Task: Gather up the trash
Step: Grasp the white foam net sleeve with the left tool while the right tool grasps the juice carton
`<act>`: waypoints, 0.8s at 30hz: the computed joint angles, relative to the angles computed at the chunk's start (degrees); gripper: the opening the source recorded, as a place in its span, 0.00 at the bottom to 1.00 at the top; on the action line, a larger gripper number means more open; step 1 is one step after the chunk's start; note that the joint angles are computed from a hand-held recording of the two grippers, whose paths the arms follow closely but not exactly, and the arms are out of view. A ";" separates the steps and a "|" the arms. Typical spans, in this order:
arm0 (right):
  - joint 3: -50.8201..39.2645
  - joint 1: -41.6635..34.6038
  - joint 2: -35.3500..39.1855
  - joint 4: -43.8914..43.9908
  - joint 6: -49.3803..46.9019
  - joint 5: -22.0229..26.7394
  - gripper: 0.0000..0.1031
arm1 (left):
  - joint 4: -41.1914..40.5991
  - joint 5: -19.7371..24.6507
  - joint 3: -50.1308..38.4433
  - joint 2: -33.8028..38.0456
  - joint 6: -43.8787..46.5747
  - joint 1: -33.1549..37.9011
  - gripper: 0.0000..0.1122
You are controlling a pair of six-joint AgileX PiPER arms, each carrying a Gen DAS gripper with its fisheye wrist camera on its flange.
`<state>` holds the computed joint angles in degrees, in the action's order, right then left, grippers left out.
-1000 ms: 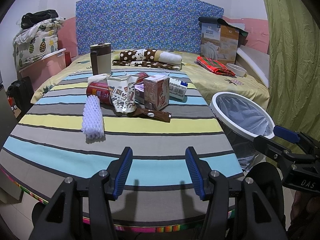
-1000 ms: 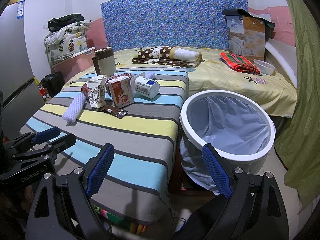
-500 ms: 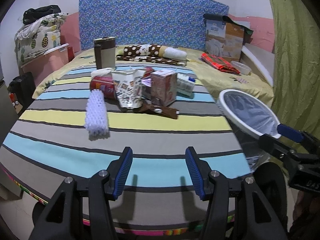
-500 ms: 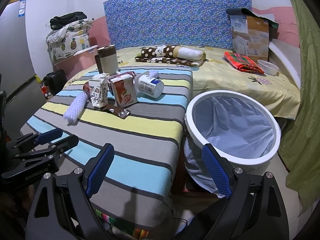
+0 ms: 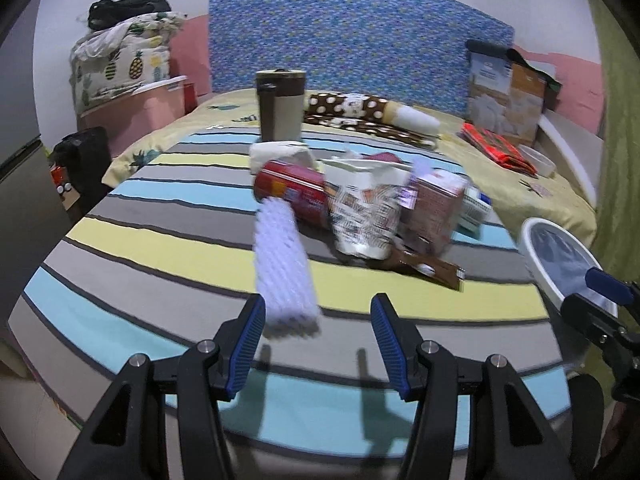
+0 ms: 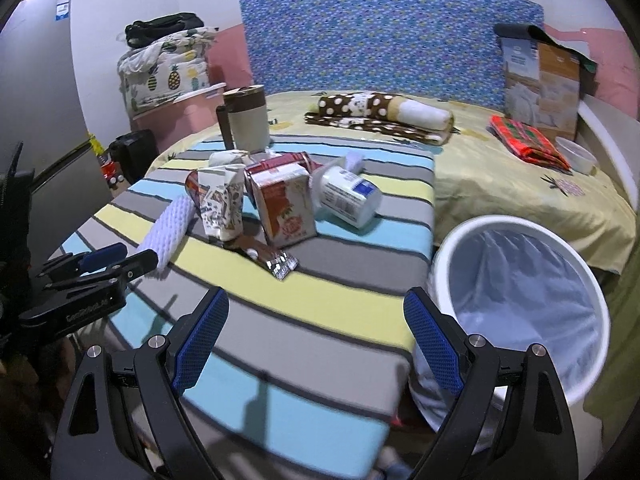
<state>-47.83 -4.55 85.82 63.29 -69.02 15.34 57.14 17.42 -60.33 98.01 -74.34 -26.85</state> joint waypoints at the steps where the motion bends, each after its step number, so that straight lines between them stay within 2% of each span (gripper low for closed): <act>1: -1.03 0.16 0.99 0.33 -0.43 0.33 0.87 | -1.61 -0.32 -0.92 0.88 1.78 0.83 0.51; 10: -10.21 1.88 8.95 -5.80 4.02 2.50 0.87 | -14.77 -0.88 -6.17 6.41 15.70 4.69 0.51; 15: -13.65 2.54 12.07 -8.18 5.46 3.66 0.87 | -20.51 -1.47 -7.34 7.80 21.43 5.67 0.51; 19: -17.50 3.23 14.70 -13.59 10.56 4.61 0.87 | -25.81 -1.84 -8.46 8.87 26.80 6.50 0.48; 24: -19.67 3.48 16.08 -14.01 10.45 5.20 0.87 | -29.94 -3.06 -8.57 8.08 31.29 7.83 0.48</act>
<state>-67.50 -1.07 101.90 49.29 -58.57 20.54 27.21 14.35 -68.91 106.09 -43.06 -19.02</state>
